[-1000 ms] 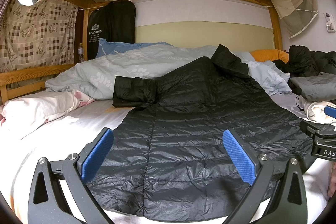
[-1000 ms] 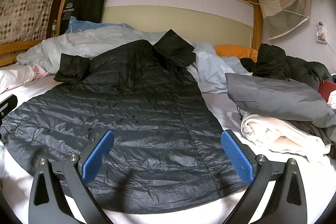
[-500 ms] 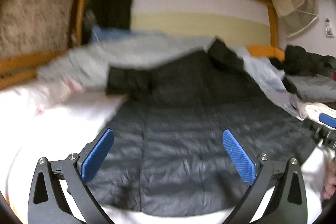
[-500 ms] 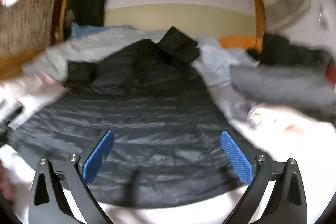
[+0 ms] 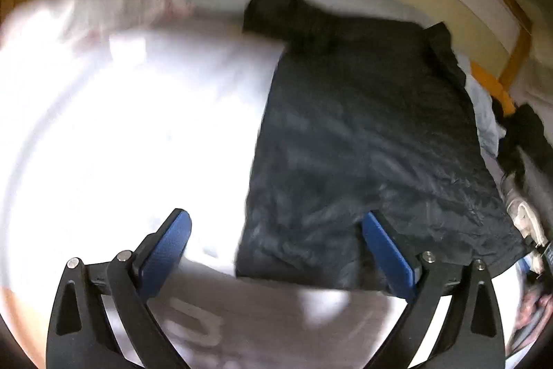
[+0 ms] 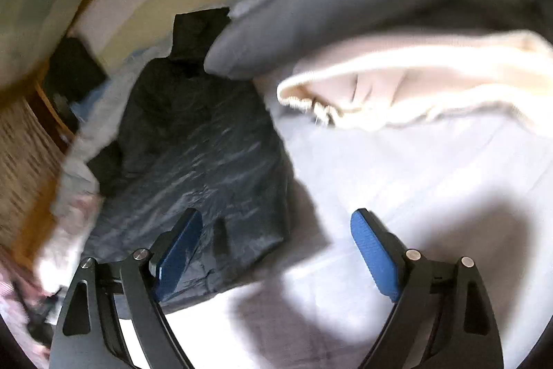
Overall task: Fold large clothes
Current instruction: 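Grasp the jacket hem with the left gripper while the right gripper grasps the hem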
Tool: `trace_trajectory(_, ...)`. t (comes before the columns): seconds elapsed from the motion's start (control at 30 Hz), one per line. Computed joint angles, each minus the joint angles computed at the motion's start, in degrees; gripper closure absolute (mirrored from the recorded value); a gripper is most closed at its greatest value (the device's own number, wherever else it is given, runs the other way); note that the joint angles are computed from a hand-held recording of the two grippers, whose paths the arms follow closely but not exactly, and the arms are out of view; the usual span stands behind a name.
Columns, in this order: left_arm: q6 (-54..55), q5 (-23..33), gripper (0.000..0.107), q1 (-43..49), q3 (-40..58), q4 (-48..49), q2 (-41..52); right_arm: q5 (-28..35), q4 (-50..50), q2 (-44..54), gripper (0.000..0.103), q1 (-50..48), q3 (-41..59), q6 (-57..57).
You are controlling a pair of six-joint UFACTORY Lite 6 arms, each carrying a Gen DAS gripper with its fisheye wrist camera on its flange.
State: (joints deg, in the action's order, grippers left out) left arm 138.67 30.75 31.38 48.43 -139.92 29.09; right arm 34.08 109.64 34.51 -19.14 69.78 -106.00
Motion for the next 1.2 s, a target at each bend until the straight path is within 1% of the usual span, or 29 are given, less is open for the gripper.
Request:
trace_trajectory(0.03,3.58,0.04,0.009,-0.99,-0.41,-2.51,-0.14,0.43,-0.60,0.09,0.014,0.27,-0.02,-0.62)
trace_trajectory(0.07,4.75,0.81,0.009,-1.59,-1.48,-2.62,-1.02,1.08,-1.42,0.64,0.021,0.34,0.38,-0.55)
trace_trajectory(0.1,3.53,2.67,0.009,-1.33,-1.82,-0.54,-0.72,2.42,-4.03,1.44,0.032,0.41,1.11,1.11)
trace_trajectory(0.17,-2.03,4.65,0.010,-0.10,-1.04,5.82,0.17,0.17,-2.39,1.51,0.043,2.38,0.90,0.38)
trace_trajectory(0.2,-3.88,5.62,0.012,0.63,-1.12,7.69,0.10,-1.80,0.01,1.01,0.056,3.35,0.14,-2.10)
trace_trajectory(0.23,-5.94,8.02,0.020,1.97,-1.27,10.21,0.41,-2.08,0.00,1.12,0.065,3.83,0.14,-2.61)
trace_trajectory(0.27,-8.64,9.74,0.037,3.53,-0.65,13.61,0.99,-2.07,-0.07,1.65,0.083,4.08,0.60,-2.70)
trace_trajectory(0.3,-10.86,10.95,0.049,4.81,-0.31,15.88,1.39,-2.11,1.01,1.32,0.093,4.26,-0.11,-3.85)
trace_trajectory(0.33,-13.35,11.59,0.086,5.67,0.29,17.60,2.20,-2.38,4.36,0.29,0.095,4.52,-1.72,-6.98)
trace_trajectory(0.37,-16.51,12.65,0.102,6.91,1.31,20.93,3.36,-4.14,9.37,-1.44,0.097,5.46,-3.71,-11.46)
trace_trajectory(0.4,-17.80,14.66,0.102,7.99,1.64,22.71,4.23,-6.31,15.27,-2.71,0.098,7.00,-5.03,-17.17)
trace_trajectory(0.43,-16.68,15.35,0.102,8.42,0.00,22.09,2.70,-9.62,20.84,-5.63,0.098,9.05,-7.29,-23.17)
trace_trajectory(0.47,-14.37,15.54,0.103,8.53,-2.82,20.06,-0.66,-10.72,26.84,-7.26,0.098,10.65,-8.37,-29.15)
trace_trajectory(0.53,-12.48,15.96,0.103,9.84,-8.55,18.71,-7.87,-8.69,34.70,-15.47,0.098,11.96,-16.11,-38.15)
trace_trajectory(0.57,-13.13,16.52,0.103,10.98,-11.53,19.21,-12.10,-7.55,35.06,-19.58,0.099,11.80,-19.31,-39.05)
trace_trajectory(0.63,-12.86,18.13,0.103,14.20,-18.93,20.59,-21.77,-5.69,31.81,-28.78,0.099,10.30,-25.87,-37.68)
trace_trajectory(0.67,-13.50,19.48,0.103,16.69,-22.69,23.02,-27.56,-5.36,30.20,-33.43,0.099,9.49,-29.11,-36.99)
trace_trajectory(0.7,-14.15,19.77,0.103,19.19,-25.39,25.50,-32.45,-4.49,27.82,-39.43,0.099,8.07,-33.47,-36.47)
trace_trajectory(0.73,-14.71,18.90,0.103,20.63,-28.13,26.68,-37.79,-5.45,25.82,-44.47,0.099,7.45,-36.55,-34.57)
trace_trajectory(0.8,-18.93,18.62,0.103,25.25,-32.02,32.34,-47.09,-4.84,15.42,-55.58,0.099,3.75,-43.28,-26.28)
trace_trajectory(0.87,-22.32,18.32,0.103,27.89,-33.36,35.75,-52.16,-3.17,3.43,-65.60,0.099,-0.87,-48.42,-16.11)
trace_trajectory(0.97,-26.29,18.28,0.103,30.00,-34.09,39.23,-58.65,0.65,-11.09,-75.08,0.099,-6.38,-50.88,-2.84)
trace_trajectory(1.0,-26.98,17.02,0.103,29.24,-33.81,39.33,-60.14,0.08,-12.36,-77.99,0.099,-5.85,-51.17,-1.18)
trace_trajectory(1.03,-26.62,13.65,0.103,26.28,-32.74,37.31,-60.81,-1.17,-11.23,-79.49,0.099,-4.52,-51.61,-1.92)
trace_trajectory(1.07,-25.47,10.13,0.103,23.53,-31.48,35.05,-60.38,-4.62,-7.71,-78.92,0.099,-0.79,-50.44,-5.06)
trace_trajectory(1.1,-23.45,5.03,0.103,18.85,-29.04,30.94,-58.26,-9.69,-1.79,-76.68,0.099,4.23,-48.36,-10.60)
trace_trajectory(1.13,-20.06,0.86,0.103,14.16,-25.21,25.07,-53.74,-12.92,4.21,-72.78,0.099,7.74,-45.42,-16.60)
trace_trajectory(1.17,-15.37,-1.53,0.103,10.71,-21.27,19.09,-48.33,-15.64,10.20,-67.04,0.099,11.41,-41.03,-22.57)
trace_trajectory(1.2,-10.21,-4.41,0.103,7.67,-17.37,13.12,-43.45,-16.75,16.20,-61.04,0.099,13.50,-36.74,-28.45)
